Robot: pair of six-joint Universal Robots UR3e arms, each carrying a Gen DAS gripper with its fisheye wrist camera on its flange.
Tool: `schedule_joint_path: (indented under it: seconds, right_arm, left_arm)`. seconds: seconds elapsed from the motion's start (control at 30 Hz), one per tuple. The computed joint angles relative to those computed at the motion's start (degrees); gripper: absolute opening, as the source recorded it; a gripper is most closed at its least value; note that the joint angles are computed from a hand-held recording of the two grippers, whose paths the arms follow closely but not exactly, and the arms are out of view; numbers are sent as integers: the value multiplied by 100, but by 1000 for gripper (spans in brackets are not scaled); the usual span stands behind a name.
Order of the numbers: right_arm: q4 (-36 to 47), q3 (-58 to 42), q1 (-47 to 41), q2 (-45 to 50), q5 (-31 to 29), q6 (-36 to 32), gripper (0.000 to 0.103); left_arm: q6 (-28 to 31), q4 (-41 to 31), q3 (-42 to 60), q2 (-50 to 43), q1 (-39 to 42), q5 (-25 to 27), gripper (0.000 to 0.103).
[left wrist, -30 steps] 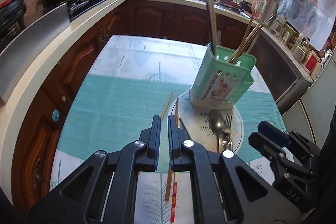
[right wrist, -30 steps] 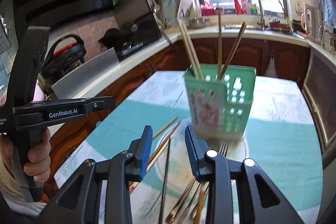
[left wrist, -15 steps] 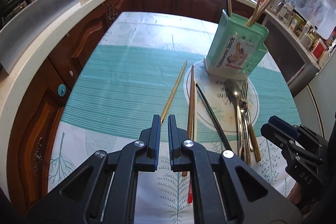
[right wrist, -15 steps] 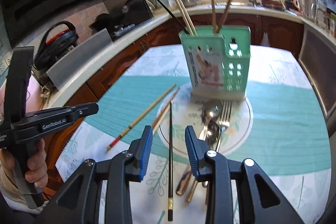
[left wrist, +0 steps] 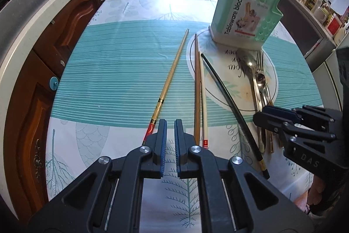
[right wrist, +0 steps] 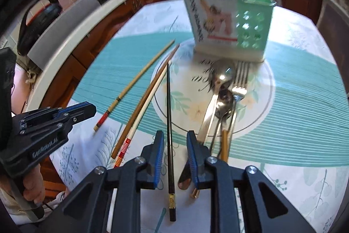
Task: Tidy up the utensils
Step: 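Close the right tool on a black chopstick while the left tool moves to a brown chopstick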
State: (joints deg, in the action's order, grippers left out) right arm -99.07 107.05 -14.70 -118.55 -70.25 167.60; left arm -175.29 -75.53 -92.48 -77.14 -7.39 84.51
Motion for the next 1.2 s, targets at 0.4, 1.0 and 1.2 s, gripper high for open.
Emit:
schedule_joint_path:
  seconds: [0.4,1.0,1.2]
  right_arm:
    - [140,-1350,946,1808,-598,363,21]
    - [440,-2311,1813,2857,-1419,361,5]
    - [485,-1706,1008,1957,-648,263,5]
  left_arm:
    - [230,8,-277,178,340,-344,5]
    - [509,-271,-221,185,611,-641,5]
    - [1024,-898,524,-420,607,-962,5]
